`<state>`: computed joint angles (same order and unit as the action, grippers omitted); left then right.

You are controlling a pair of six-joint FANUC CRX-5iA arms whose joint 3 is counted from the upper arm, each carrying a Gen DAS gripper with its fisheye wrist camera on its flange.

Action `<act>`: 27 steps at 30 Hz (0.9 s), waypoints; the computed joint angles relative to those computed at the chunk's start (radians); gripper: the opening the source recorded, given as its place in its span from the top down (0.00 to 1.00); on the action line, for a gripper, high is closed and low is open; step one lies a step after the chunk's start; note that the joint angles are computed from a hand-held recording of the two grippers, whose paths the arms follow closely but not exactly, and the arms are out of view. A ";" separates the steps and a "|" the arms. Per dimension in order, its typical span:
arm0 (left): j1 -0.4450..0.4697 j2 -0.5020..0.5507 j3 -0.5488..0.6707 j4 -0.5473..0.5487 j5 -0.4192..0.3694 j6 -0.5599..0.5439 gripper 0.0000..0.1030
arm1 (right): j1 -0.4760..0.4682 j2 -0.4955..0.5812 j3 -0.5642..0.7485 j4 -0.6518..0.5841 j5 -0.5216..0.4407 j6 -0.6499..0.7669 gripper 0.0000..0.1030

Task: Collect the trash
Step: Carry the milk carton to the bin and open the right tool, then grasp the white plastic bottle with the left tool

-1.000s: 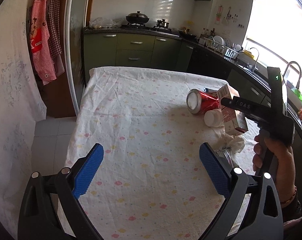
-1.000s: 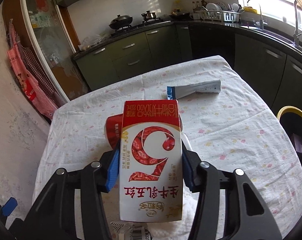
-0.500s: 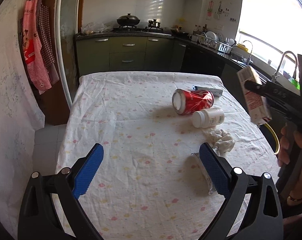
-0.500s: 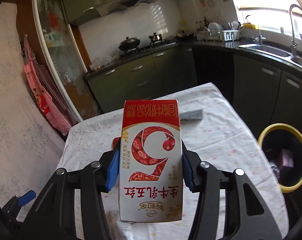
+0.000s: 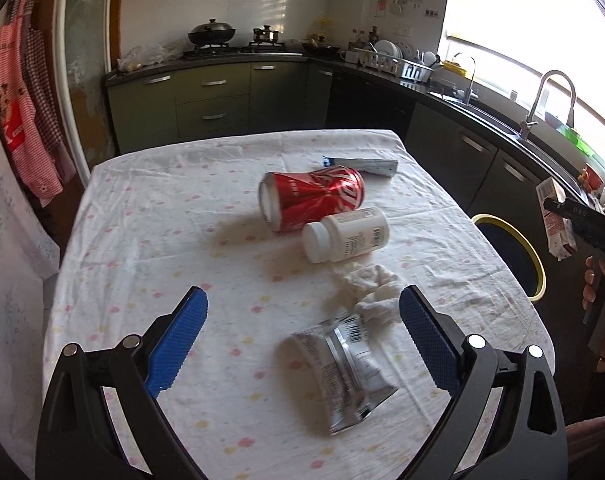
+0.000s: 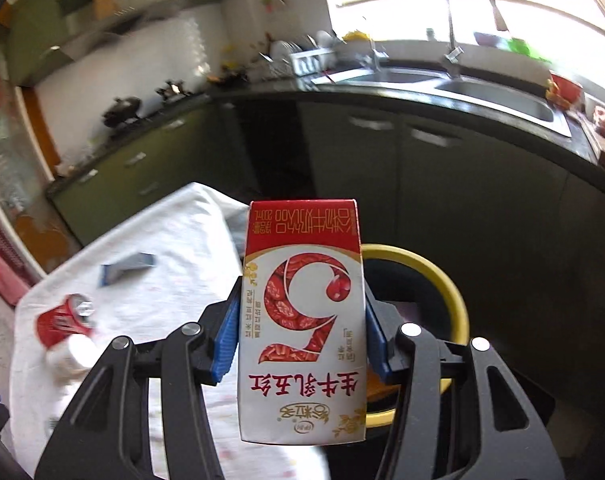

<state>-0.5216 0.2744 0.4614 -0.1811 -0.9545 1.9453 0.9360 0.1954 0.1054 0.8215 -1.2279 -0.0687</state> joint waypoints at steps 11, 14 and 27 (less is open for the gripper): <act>-0.035 0.099 0.136 -0.006 -0.076 -0.055 0.08 | -0.080 -0.002 -0.062 -0.060 0.064 -0.007 0.49; -0.031 0.105 0.138 0.005 -0.076 -0.066 0.08 | -0.060 -0.010 -0.071 -0.031 0.052 -0.013 0.44; 0.047 0.206 0.207 0.278 -0.045 -0.511 0.08 | 0.017 -0.048 -0.095 -0.034 0.075 -0.003 0.36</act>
<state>-0.4744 0.4809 0.6685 0.0968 -0.9992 1.4344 0.9531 0.1478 0.0104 0.7870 -1.1532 -0.0722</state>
